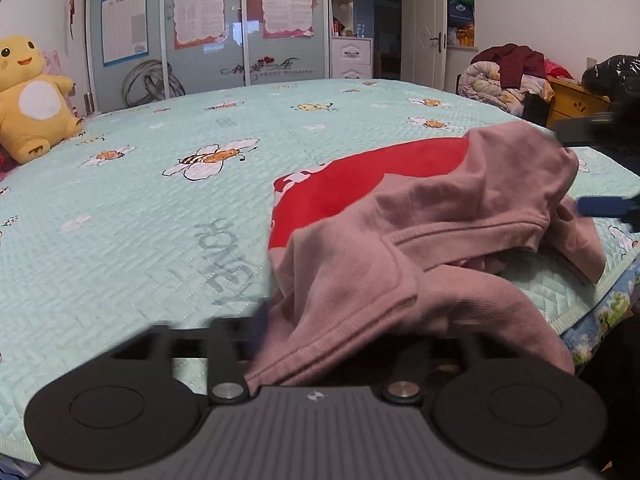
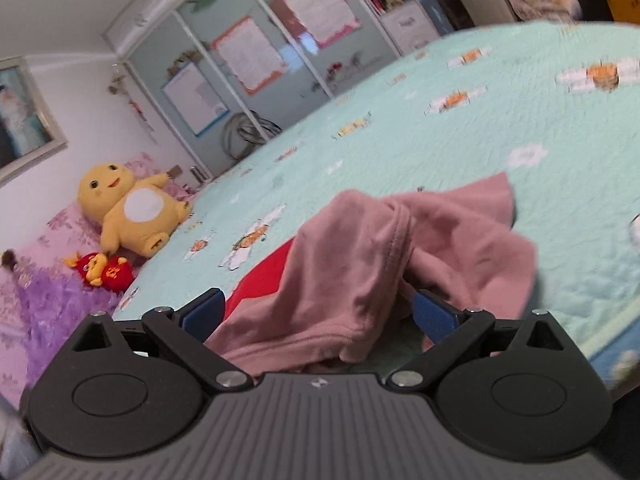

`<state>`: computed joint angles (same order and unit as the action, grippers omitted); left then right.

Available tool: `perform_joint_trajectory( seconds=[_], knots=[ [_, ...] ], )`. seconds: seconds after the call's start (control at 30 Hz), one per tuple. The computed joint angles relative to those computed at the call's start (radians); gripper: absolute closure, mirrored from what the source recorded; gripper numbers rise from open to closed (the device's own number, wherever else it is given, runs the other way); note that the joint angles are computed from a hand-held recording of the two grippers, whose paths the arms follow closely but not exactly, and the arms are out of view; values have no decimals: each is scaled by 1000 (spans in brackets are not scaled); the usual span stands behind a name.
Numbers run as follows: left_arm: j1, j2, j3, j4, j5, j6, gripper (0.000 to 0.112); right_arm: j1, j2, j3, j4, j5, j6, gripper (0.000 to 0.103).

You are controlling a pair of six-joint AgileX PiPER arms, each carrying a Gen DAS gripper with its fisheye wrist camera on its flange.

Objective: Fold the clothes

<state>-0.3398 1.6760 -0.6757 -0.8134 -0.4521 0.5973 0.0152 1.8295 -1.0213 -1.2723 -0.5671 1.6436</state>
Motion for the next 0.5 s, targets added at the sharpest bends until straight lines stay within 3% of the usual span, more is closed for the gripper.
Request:
perform_joint_trajectory(
  seconds=[0.07, 0.17, 0.2, 0.23, 0.27, 0.3, 0.33, 0.4, 0.5],
  knots=[
    [-11, 5, 19, 21, -32, -25, 39, 34, 51, -75, -97, 64, 172, 4],
    [10, 13, 41, 132, -39, -132, 40, 40, 93, -110, -129, 55, 295, 10],
    [17, 18, 47, 172, -45, -176, 42, 39, 101, -122, -156, 42, 317, 28],
    [24, 20, 54, 212, -52, -222, 51, 39, 109, -134, -181, 28, 338, 53],
    [31, 21, 61, 249, -60, -268, 72, 41, 108, -140, -197, 24, 332, 62],
    [38, 18, 67, 283, -65, -306, 84, 44, 103, -145, -210, 24, 316, 74],
    [45, 9, 71, 312, -68, -333, 105, 43, 95, -145, -202, 18, 291, 82],
    [59, -15, 80, 368, -74, -381, 108, 37, 77, -144, -167, -5, 241, 91],
    [68, -70, 90, 388, -82, -391, 111, 27, 44, -155, -113, -48, 167, 94]
  ],
)
